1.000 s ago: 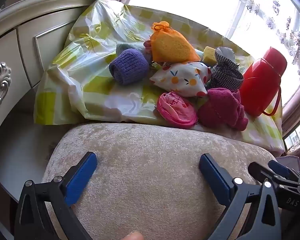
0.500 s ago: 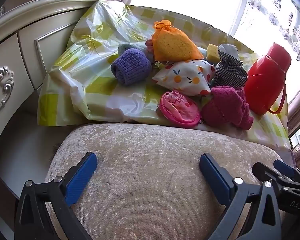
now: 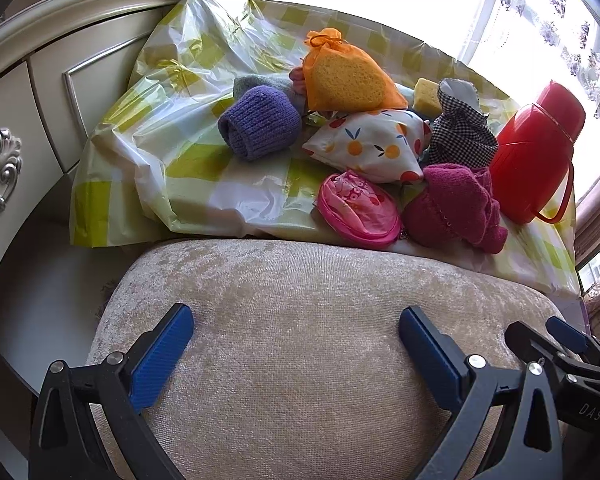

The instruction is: Organize soft objects

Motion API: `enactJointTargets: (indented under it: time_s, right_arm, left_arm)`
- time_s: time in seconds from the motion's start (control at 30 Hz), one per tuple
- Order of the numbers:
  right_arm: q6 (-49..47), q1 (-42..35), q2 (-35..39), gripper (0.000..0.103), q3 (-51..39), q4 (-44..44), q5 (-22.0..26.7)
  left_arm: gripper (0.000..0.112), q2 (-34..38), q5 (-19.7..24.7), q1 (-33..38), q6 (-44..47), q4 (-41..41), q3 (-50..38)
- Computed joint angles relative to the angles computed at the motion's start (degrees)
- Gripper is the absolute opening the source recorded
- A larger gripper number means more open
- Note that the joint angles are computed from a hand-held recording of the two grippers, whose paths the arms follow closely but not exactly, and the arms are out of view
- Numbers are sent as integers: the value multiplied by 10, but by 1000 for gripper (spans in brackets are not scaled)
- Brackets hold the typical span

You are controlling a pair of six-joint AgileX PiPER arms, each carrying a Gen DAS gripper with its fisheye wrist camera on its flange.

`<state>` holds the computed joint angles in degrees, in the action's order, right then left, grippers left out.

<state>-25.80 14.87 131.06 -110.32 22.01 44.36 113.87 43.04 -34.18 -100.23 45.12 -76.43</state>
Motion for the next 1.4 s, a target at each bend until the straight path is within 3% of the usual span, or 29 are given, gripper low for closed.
enactJointTargets:
  time_s: [0.27, 1.4]
  right_arm:
    - [-49, -8, -14, 103, 47, 51, -54]
    - [-40, -4, -7, 103, 39, 39, -56]
  left_arm:
    - [103, 0, -4, -4, -29, 25, 9]
    - [103, 1, 1, -3, -28, 26, 6]
